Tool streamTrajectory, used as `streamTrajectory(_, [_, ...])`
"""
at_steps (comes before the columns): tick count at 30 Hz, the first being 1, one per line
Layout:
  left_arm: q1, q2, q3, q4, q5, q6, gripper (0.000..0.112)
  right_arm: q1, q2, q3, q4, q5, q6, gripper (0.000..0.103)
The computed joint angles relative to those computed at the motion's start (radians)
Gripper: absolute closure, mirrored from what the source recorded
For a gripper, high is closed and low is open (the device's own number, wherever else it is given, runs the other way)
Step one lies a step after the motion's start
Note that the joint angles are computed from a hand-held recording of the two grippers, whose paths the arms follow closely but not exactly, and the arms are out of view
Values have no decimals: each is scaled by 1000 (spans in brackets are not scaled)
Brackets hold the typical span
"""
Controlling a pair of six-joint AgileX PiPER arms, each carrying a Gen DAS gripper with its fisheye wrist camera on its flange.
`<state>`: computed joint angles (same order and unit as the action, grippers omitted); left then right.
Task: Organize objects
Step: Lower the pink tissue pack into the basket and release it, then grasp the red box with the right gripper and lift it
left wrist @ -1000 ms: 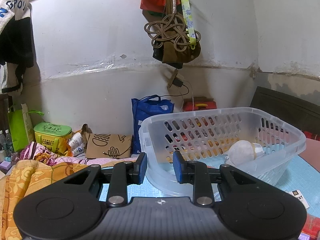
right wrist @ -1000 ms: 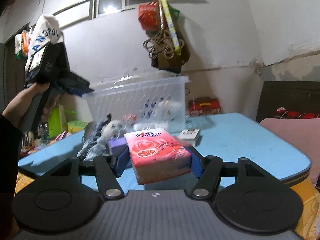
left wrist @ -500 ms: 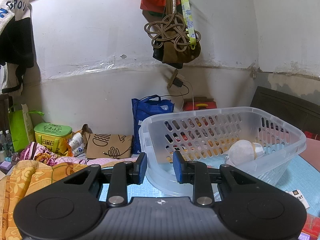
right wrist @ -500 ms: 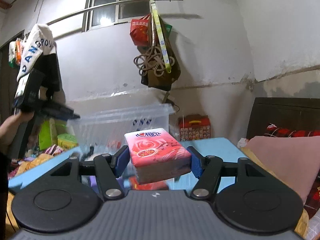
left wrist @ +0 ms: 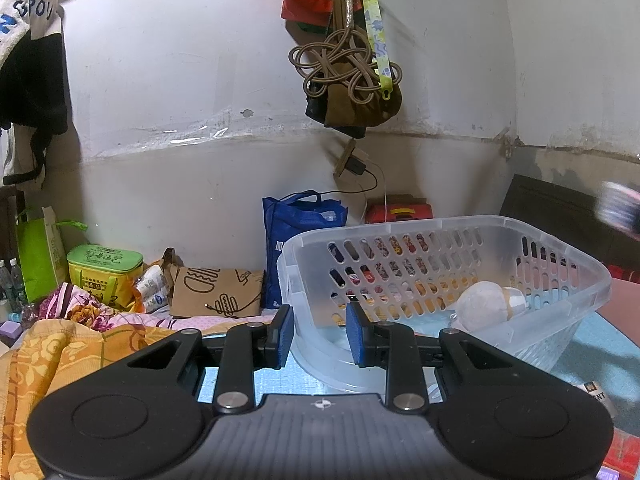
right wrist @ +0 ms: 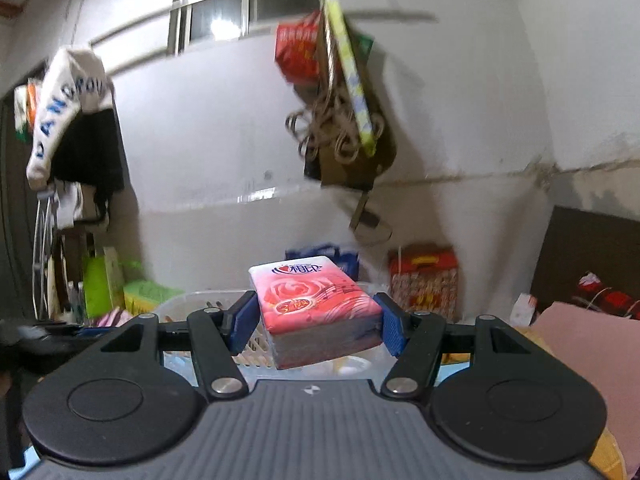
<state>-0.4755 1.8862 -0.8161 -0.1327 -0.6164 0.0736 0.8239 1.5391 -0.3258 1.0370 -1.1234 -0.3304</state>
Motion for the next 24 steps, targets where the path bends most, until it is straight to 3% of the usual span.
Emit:
streamTrajectory(2, [1,-1,0,6,2,-7,80,-88,20,-50,-67,96,-4,38])
streamTrajectory(5, [7,-4,3,29,3,-24,80,-149,73,-106,-106,173,-4,38])
streamTrajectory(15, [17,-2,11,53,-11,-40,80,-150,107,-135,-106,193,-54,37])
streamTrajectory(16, [17,-2,11,53,-12,-41,80,-159,105,-148,-112,205,-80,32])
streamTrajectory(17, [18,-2,11,53,-12,-42,80,-156,110,-167,-88,210,-128,13])
streamTrajectory(18, [18,-2,12,55,-13,-43,80,-130,129,-183,-34,176,-174,3])
streamTrajectory(19, [18,-2,12,55,-13,-43,80,-88,149,-182,18,101,-192,0])
streamTrajectory(24, [17,-2,12,51,-14,-40,80,26,123,-90,65,-57,-68,0])
